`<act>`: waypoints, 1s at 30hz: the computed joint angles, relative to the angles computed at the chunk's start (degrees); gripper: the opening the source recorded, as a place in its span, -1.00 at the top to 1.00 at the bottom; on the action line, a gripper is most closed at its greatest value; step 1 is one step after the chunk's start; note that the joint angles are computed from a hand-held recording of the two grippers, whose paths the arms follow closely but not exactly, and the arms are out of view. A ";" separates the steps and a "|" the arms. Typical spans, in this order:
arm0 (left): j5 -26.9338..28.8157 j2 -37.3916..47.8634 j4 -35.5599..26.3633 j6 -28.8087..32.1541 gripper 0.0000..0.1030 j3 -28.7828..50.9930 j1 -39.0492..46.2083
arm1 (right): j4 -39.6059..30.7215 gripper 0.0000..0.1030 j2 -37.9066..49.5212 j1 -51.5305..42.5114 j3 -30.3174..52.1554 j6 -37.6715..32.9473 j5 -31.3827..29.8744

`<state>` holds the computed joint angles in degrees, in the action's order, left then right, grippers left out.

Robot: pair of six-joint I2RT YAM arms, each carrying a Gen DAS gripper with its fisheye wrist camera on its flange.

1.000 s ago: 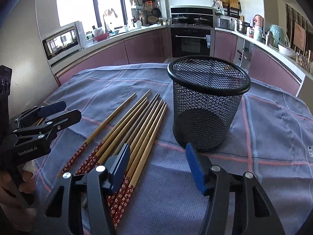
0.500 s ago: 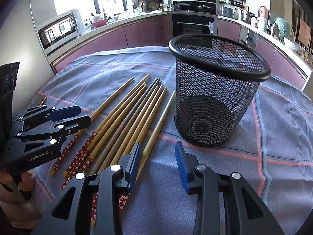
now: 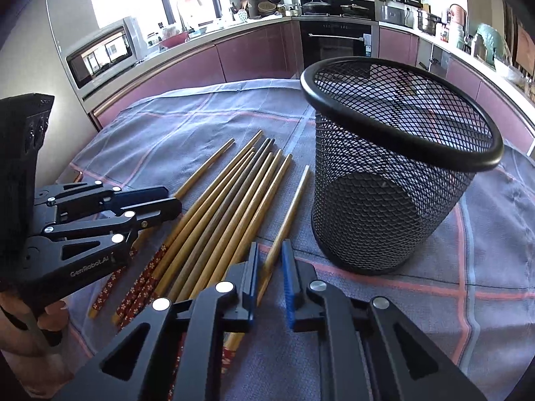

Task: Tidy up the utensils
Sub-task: 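Lower the right tool onto a chopstick and close it while the left tool grasps another, then lift the held chopstick upright with the right tool while the left tool lifts its own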

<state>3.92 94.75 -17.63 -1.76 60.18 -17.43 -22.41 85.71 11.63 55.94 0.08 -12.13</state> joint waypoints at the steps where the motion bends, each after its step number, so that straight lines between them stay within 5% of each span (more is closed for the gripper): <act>1: 0.10 0.07 0.04 -0.37 0.85 0.08 -0.05 | 0.06 0.85 -0.21 -0.32 -0.21 0.15 -0.63; 18: 9.90 -13.96 -3.32 -1.34 0.86 -3.37 2.98 | -0.78 0.89 -14.75 -7.99 -4.07 -2.74 -14.39; 30: 17.02 -22.16 -8.73 -1.29 0.86 3.66 2.79 | 1.27 0.89 -19.38 -16.84 -1.36 -2.17 -25.09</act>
